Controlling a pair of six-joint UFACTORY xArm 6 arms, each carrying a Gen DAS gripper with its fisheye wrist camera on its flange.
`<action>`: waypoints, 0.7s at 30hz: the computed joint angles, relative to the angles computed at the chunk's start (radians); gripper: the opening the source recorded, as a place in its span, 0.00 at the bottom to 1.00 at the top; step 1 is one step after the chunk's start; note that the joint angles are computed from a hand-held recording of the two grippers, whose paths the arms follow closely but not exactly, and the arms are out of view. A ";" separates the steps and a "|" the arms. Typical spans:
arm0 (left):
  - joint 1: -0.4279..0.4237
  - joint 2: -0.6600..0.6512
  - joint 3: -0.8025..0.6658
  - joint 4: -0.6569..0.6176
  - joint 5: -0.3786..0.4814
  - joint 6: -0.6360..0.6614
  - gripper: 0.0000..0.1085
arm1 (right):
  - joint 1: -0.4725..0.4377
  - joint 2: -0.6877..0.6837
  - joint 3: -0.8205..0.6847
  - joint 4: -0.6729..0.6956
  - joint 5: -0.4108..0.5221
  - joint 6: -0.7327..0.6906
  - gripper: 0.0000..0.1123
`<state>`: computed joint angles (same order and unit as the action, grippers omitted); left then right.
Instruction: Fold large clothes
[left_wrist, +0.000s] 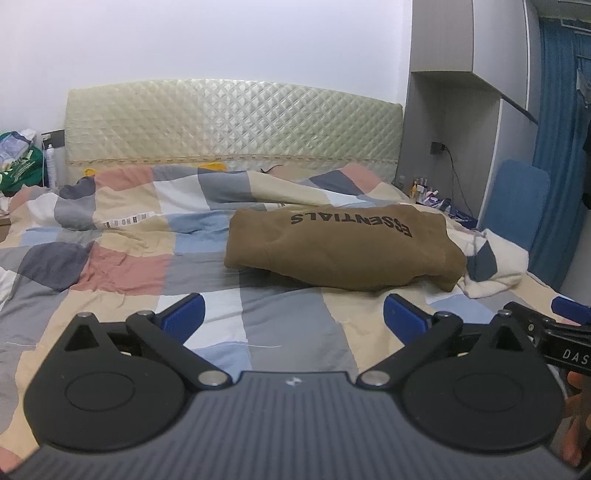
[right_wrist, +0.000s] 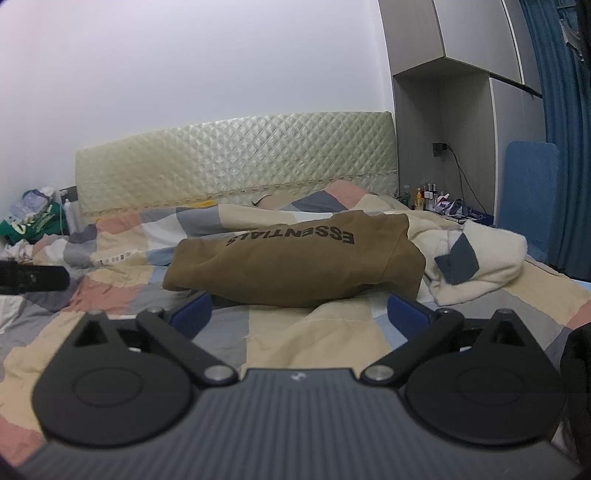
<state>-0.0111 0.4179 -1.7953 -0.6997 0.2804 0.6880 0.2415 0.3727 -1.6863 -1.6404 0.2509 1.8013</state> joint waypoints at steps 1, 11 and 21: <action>-0.001 -0.001 0.001 -0.007 -0.002 0.008 0.95 | 0.000 0.000 0.001 0.001 0.000 0.001 0.92; -0.009 -0.015 0.022 -0.016 -0.016 0.017 0.95 | 0.004 0.000 0.001 0.000 0.008 -0.011 0.92; -0.007 -0.022 0.028 -0.024 -0.022 0.026 0.95 | 0.004 0.000 0.001 -0.003 0.006 -0.005 0.92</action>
